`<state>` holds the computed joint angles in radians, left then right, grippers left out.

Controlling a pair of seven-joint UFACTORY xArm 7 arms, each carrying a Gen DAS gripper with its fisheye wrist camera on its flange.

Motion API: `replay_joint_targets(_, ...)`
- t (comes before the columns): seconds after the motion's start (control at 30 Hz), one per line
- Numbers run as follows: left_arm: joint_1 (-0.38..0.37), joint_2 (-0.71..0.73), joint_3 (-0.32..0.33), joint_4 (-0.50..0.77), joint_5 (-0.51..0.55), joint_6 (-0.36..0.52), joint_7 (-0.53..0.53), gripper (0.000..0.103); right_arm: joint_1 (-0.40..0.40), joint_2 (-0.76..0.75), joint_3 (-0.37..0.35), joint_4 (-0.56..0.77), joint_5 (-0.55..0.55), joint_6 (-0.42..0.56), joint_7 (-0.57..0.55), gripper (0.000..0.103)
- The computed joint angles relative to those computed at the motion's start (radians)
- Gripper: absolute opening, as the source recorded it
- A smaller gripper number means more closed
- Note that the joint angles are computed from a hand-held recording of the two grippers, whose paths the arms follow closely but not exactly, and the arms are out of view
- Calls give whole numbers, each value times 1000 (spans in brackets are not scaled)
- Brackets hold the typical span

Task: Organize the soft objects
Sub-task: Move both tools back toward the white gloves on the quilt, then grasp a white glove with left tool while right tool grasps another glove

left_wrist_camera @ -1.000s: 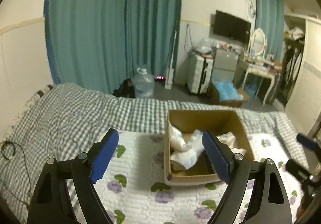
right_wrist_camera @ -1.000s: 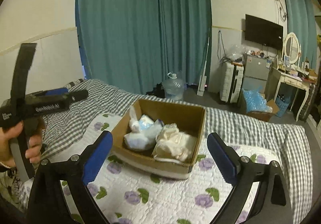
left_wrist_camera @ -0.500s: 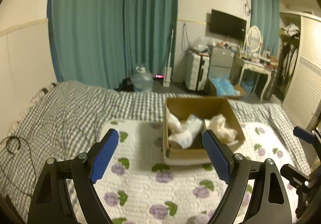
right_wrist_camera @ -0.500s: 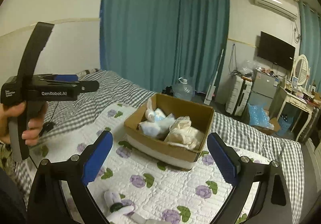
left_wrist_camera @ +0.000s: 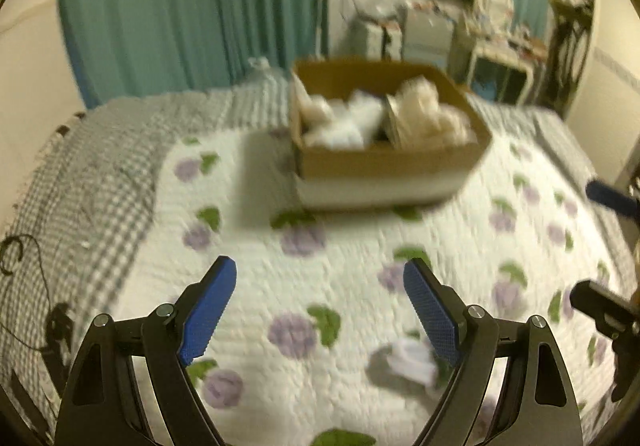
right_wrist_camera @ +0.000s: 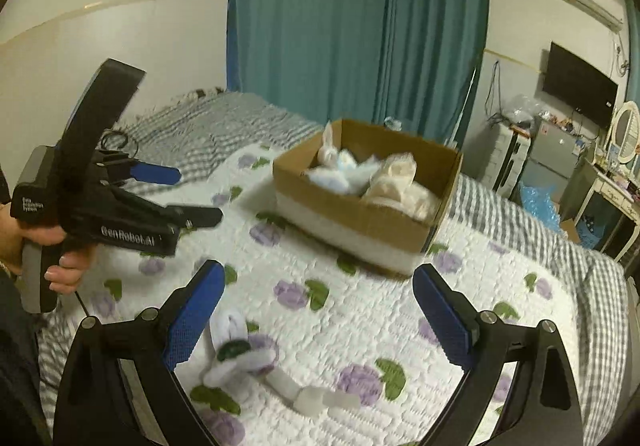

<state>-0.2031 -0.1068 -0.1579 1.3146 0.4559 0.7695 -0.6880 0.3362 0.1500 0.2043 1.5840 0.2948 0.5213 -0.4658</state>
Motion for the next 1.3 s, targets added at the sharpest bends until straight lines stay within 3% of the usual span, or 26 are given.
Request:
replay_joint_targets(0.2, -31, 50, -4, 2, -39, 57, 57, 87, -15, -9, -2, -76, 30, -2, -40, 96)
replay_joint_targets(0.53, -74, 125, 10, 23, -240, 166, 186, 87, -32, -10, -1, -158, 82, 46, -115, 96)
replay_joint_targets(0.8, -87, 150, 18, 37, -296, 170, 204, 86, -25, 0, -9, -213, 51, 71, -125, 95)
replay_joint_targets(0.9, -88, 168, 20, 53, -329, 177, 221, 86, -23, 7, -11, -221, 33, 67, -114, 89)
replay_joint_targets(0.97, -86, 181, 22, 67, -361, 183, 226, 84, -13, 20, -21, -214, -22, 66, -62, 74)
replay_joint_targets(1.03, -91, 193, 21, 78, -355, 182, 237, 71, -12, 30, -23, -208, -42, 66, -31, 71)
replay_joint_targets(1.1, -98, 195, 17, 77, -356, 166, 261, 39, -19, 31, -17, -205, -35, 65, -33, 70)
replay_joint_targets(1.13, -101, 194, 13, 76, -373, 156, 290, 31, -19, 28, -16, -207, -39, 63, -34, 67)
replay_joint_targets(1.3, -104, 202, 13, 93, -424, 165, 370, 21, -12, 17, -6, -220, -61, 77, -43, 40)
